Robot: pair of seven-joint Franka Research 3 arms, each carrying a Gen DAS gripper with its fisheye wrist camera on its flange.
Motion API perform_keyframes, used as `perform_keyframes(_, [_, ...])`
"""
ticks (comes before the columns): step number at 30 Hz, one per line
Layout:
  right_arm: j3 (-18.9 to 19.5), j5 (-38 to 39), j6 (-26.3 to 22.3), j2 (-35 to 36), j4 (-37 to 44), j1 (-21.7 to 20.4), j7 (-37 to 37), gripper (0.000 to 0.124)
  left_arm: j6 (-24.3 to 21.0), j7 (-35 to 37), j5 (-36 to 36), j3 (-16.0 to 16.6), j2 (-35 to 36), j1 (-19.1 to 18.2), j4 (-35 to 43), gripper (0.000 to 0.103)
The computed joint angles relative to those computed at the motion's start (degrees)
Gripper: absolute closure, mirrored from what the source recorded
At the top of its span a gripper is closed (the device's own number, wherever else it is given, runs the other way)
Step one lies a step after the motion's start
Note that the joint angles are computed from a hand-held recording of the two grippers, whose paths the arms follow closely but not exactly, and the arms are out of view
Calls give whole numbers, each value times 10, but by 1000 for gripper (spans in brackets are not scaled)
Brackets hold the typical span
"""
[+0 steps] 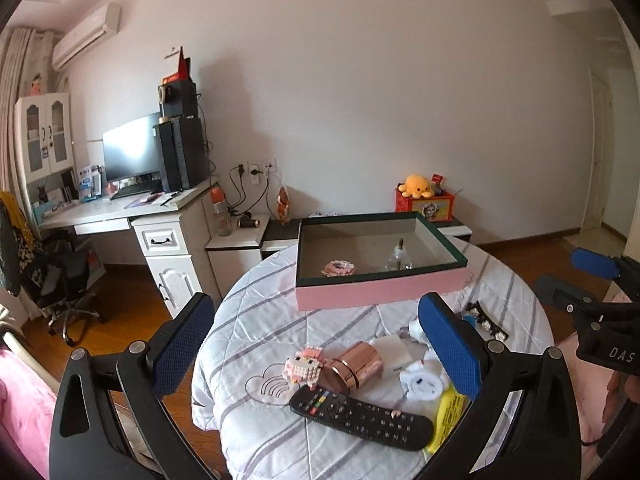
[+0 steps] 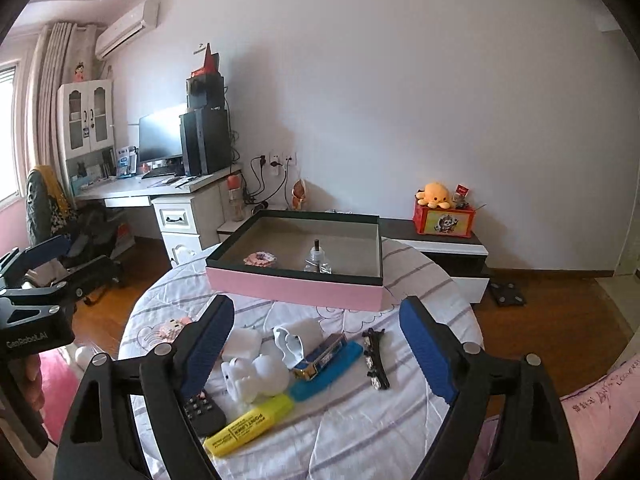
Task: Organize rigid objects
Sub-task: 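Withdraw both tools from the box back over the bed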
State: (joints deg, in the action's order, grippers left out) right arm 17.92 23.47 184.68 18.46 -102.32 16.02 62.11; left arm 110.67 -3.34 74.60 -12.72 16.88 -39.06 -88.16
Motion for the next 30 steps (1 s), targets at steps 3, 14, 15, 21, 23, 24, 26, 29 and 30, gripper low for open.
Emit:
perform_keyframes(3, [4,2,11,-15,-22,-2,-1,38,-8,-4,2,-3,-4,-6,-5,0])
perform_keyframes(14, [64,1,34,-42,-81,-67,2,36,-20,-1,-11,-12,-12,-8,-20,0])
perform_keyframes(15, [66,-1,32,-42,-83,-70,5,36,-18,-4,-14,-12,-14,-6,-24,0])
perform_keyframes(21, [38,-9,26,-38,-87,-51,24,24,-7,-7,-33,-16,-17,5,-38,0])
perform_keyframes(23, [18,-13,23,-35,-84,-33,31,21,0,-3,-42,-16,-14,9,-38,0])
perform_keyframes(24, [12,-15,20,-34,-82,-28,33,21,4,-2,-45,-15,-13,11,-39,0])
perform_keyframes(26, [11,-17,8,-28,-75,-27,32,21,10,5,-54,-14,-8,15,-39,0])
perform_keyframes(29, [-15,-18,-8,-18,-64,-5,38,21,19,14,-68,-10,-1,19,-37,0])
perform_keyframes(30, [-29,-20,-14,-15,-61,7,43,21,22,17,-72,-9,1,20,-36,0])
